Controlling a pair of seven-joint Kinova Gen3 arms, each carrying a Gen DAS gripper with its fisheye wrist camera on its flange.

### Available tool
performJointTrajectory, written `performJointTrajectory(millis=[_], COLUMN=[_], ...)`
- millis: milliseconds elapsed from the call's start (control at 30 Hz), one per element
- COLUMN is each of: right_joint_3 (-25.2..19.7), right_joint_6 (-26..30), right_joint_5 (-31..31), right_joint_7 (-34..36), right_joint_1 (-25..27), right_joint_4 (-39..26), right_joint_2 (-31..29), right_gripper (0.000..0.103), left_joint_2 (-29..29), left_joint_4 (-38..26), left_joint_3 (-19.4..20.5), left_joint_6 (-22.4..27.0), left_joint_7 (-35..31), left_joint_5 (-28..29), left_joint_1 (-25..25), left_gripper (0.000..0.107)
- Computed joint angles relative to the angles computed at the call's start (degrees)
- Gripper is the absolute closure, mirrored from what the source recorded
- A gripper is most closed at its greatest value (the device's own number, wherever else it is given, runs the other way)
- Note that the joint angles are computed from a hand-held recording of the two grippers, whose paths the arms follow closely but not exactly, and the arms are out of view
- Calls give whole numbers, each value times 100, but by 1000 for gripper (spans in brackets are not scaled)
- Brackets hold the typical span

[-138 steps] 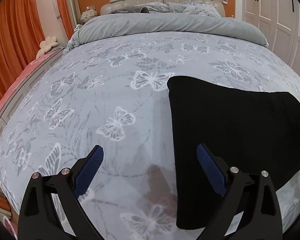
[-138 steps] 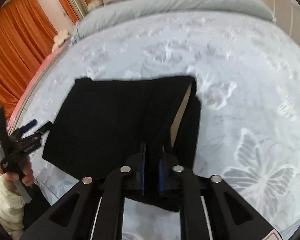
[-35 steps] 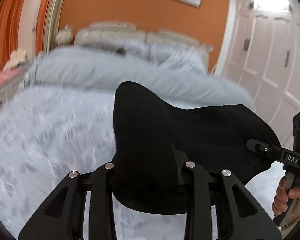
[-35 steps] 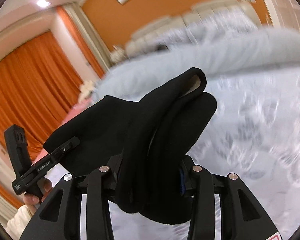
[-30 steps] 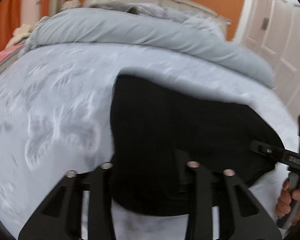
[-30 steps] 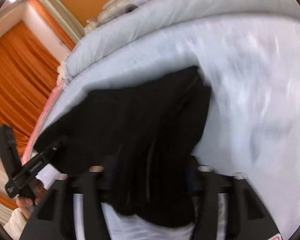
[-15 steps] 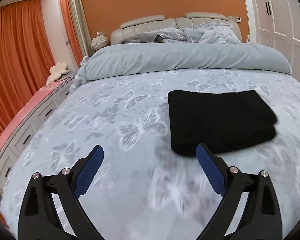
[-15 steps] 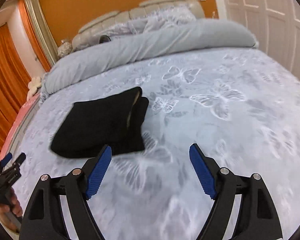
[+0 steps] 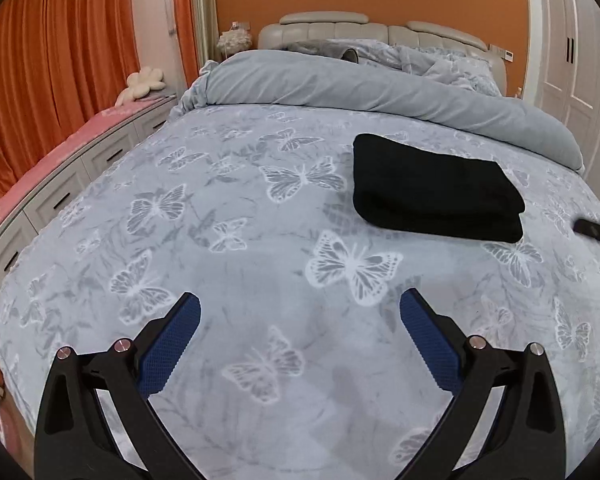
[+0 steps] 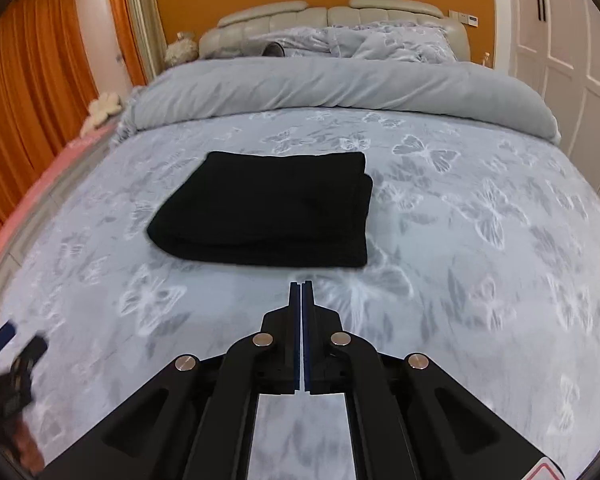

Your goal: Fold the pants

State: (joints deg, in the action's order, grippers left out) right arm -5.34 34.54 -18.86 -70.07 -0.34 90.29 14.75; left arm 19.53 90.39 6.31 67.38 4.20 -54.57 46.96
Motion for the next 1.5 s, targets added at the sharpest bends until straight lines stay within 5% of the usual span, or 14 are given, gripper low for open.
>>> performJointTrajectory(millis=[267,367,467,900,1067,1100,1167,1267,1500], right_joint_3=[134,371,660,-2033,-1397,-1375,-1509,-1577,-42], right_joint_6=[-157,-292,225,160,-573,-805,-1263,-1837,-1393], right_joint_5=[1072,813,604,-932,-1763,-1815,-1748,-1439,-1732], right_joint_7=[-1271,-1571,-2091,450,1333,1430,1606,1465,1470], right_joint_1=[-435,-353,-151,2807,2162,2038,1978,1796,599], right_joint_4=[-1379,-1578,-1691,1527,2715,2845,3128,3362,3150], right_joint_2=[1538,2103,2142,-989,-1946,-2022,-2263,-2363,-2019], right_gripper=[98,103,96,84,81,74,63,62,62], left_joint_2=[461,491,453,477,397,385,365,333,275], left_joint_4=[-286,-316,-258,-385,-290,-253,-168,-74,71], left_joint_3=[-110,-171,-282,-352,-243,-237,-216,-153,2], left_joint_6=[-755,-1076,-1294,-564,-332,-264,-157,-23,-109], left_joint_7=[-842,-1129,-1180,-992,-815,-723,-519,-234,-6], left_joint_5=[399,855,1130,515,291,197,17,-137,-321], left_joint_1=[-240,-436,-484,316,520,588,697,772,678], left_gripper=[9,9,9,9,9,9,9,9,9])
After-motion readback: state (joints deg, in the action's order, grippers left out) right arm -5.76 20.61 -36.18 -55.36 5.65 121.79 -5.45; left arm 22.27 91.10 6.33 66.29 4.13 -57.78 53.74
